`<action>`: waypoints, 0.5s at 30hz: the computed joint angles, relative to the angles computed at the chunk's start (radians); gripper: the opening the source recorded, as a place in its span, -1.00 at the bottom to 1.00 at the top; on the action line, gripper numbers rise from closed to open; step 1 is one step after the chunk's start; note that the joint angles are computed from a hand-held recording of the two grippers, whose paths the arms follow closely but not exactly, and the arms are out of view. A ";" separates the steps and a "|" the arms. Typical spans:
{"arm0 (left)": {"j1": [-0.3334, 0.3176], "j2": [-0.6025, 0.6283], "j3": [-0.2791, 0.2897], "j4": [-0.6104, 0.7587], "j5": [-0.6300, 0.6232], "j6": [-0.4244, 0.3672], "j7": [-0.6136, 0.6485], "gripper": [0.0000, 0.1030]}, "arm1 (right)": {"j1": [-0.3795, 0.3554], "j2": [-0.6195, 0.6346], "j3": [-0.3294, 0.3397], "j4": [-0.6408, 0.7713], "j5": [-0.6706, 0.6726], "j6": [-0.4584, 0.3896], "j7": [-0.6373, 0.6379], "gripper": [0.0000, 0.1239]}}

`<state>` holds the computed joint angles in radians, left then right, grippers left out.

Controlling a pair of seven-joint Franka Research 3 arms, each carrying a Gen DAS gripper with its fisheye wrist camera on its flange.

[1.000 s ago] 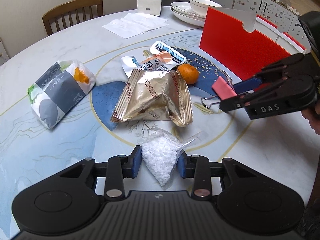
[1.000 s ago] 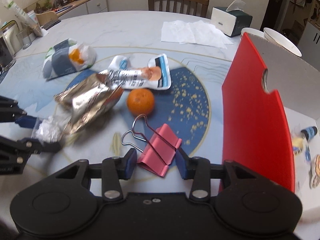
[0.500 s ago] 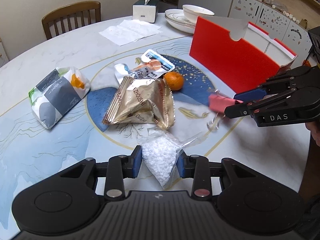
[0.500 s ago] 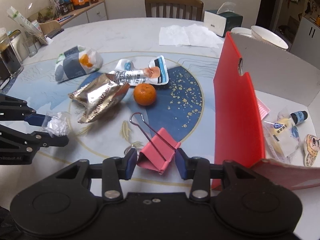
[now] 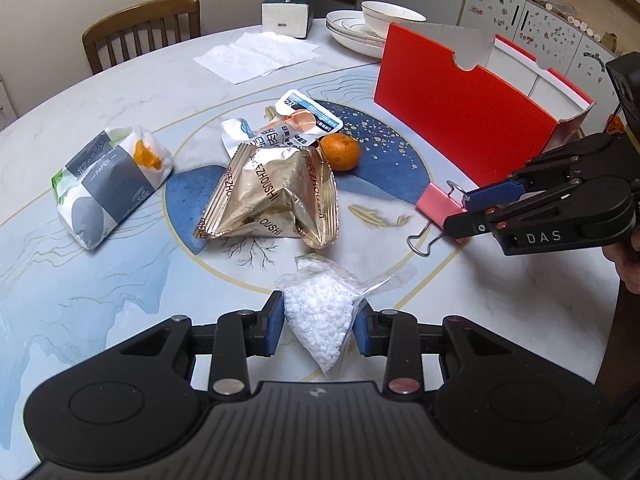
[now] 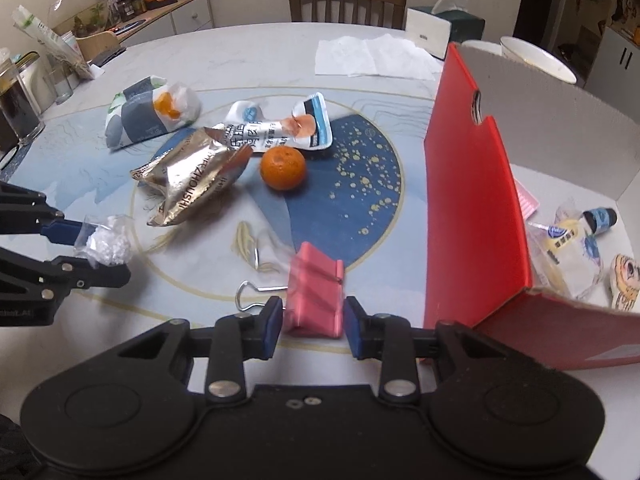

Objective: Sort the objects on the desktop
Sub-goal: 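Carry the binder clip and bead bag in both tools over the shoebox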

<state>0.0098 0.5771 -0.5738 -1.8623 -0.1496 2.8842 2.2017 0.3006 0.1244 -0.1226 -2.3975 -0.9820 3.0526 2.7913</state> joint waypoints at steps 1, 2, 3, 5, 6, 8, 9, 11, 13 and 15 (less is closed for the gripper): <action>0.000 0.000 -0.001 -0.001 0.000 0.000 0.000 -0.34 | 0.000 0.004 -0.001 0.004 -0.001 0.002 0.001 -0.44; 0.001 0.000 -0.001 -0.001 0.001 0.000 0.000 -0.34 | -0.002 0.011 -0.002 0.008 0.003 0.014 -0.003 -0.41; 0.001 0.000 -0.001 -0.001 0.001 0.000 0.000 -0.34 | 0.003 0.018 -0.009 0.016 -0.001 0.020 0.002 -0.40; -0.002 -0.001 0.002 -0.001 0.003 -0.001 -0.002 -0.34 | 0.015 0.034 -0.018 0.033 0.005 0.011 -0.003 -0.39; -0.003 -0.002 0.003 -0.002 0.004 -0.002 -0.003 -0.34 | 0.021 0.041 -0.022 0.040 0.011 0.005 -0.006 -0.39; -0.004 -0.003 0.004 -0.003 0.006 -0.002 -0.004 -0.34 | 0.034 0.052 -0.035 0.049 0.017 0.004 0.003 -0.38; -0.005 -0.002 0.006 -0.001 0.006 -0.004 -0.005 -0.34 | 0.047 0.057 -0.050 0.053 -0.002 0.008 0.025 -0.37; -0.009 -0.001 0.011 0.002 0.009 -0.004 -0.009 -0.34 | 0.066 0.064 -0.070 0.065 -0.039 0.006 0.059 -0.37; -0.009 0.001 0.010 0.005 0.008 -0.007 -0.010 -0.34 | 0.067 0.067 -0.071 0.070 -0.042 0.003 0.064 -0.37; -0.008 0.004 0.008 0.007 0.007 -0.006 -0.009 -0.34 | 0.066 0.069 -0.071 0.073 -0.051 0.006 0.066 -0.46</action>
